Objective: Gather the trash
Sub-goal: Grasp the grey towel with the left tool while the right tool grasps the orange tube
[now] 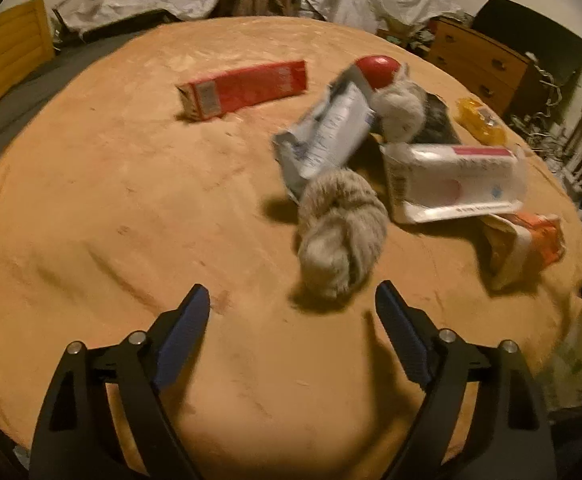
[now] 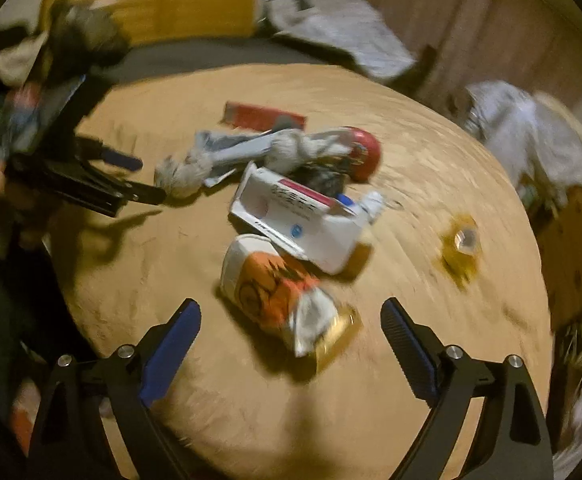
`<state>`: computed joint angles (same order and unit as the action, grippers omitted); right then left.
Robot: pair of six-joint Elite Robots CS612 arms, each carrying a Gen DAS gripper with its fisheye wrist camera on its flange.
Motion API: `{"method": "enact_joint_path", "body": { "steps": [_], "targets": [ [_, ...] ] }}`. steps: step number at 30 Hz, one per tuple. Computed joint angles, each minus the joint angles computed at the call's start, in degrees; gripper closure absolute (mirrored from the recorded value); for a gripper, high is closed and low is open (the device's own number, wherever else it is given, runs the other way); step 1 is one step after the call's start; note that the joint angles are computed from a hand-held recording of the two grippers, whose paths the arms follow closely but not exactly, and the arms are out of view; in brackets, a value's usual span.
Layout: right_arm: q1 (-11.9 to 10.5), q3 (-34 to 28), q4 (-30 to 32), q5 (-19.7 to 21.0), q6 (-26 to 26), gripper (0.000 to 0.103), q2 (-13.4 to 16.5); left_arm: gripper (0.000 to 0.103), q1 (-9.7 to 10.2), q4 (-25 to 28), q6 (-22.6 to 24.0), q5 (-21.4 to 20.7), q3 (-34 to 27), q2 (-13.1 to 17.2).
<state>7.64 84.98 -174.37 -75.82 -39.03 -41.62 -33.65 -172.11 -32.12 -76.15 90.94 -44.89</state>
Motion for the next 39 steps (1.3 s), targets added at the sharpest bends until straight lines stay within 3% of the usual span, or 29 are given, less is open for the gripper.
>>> {"method": "enact_joint_path", "body": {
  "steps": [2,4,6,7,8,9,12,14,15,17,19,25,27,30,39],
  "targets": [
    [0.72,-2.17,1.51,-1.04,-1.68,0.021,1.37,0.018,-0.05,-0.68,-0.13,-0.08,-0.17,0.5],
    [1.56,-4.17,2.43,-3.34,-2.63,0.04,2.88,0.016,-0.1,-0.4,-0.12,0.31,-0.49,0.76],
    [1.75,-5.33,3.34,-4.06,-1.85,0.043,3.73,0.014,-0.21,-0.2,0.27,0.49,-1.13,1.12],
    [1.43,-5.36,2.9,-2.88,-0.04,0.052,3.74,0.014,-0.23,-0.08,0.39,0.42,-1.51,1.31],
    [1.03,-5.06,2.25,-1.21,3.56,0.058,3.48,0.014,-0.35,0.56,0.43,0.39,-2.81,1.89],
    [0.06,-4.63,1.3,2.52,9.56,0.079,3.06,0.014,-0.31,0.36,0.61,0.21,-2.91,1.96],
    [-4.24,-4.66,2.06,14.37,27.56,0.089,2.42,0.013,-0.71,0.2,0.38,0.62,-3.52,2.46],
    [-4.84,-4.03,0.23,12.92,33.29,0.089,2.44,0.01,-0.9,0.2,0.41,1.27,-3.75,2.73],
    [-4.58,-3.67,0.15,9.55,32.56,0.089,2.32,0.01,-1.04,0.17,0.49,1.6,-3.74,2.8],
    [-4.8,-3.39,0.98,8.41,31.17,0.088,2.18,0.009,-1.21,0.2,0.79,1.98,-4.14,3.06],
    [-5.26,-3.42,2.49,9.68,28.58,0.061,2.04,0.008,-1.31,0.04,0.92,2.0,-4.09,3.09],
    [-3.44,-3.81,6.9,6.96,10.57,0.057,1.26,0.008,-1.27,-0.1,1.25,1.83,-4.3,3.37],
    [-3.09,-3.6,8.2,6.96,6.83,0.057,1.09,0.008,-1.28,-0.25,1.53,1.74,-4.28,3.44],
    [-3.09,-3.74,9.26,8.87,6.14,0.044,1.38,0.006,-1.33,-0.27,2.24,1.75,-4.35,3.61],
    [-0.21,-3.52,9.43,10.02,0.72,0.044,1.8,0.006,-0.98,0.02,2.65,0.26,-5.01,3.78]
  ]
}}
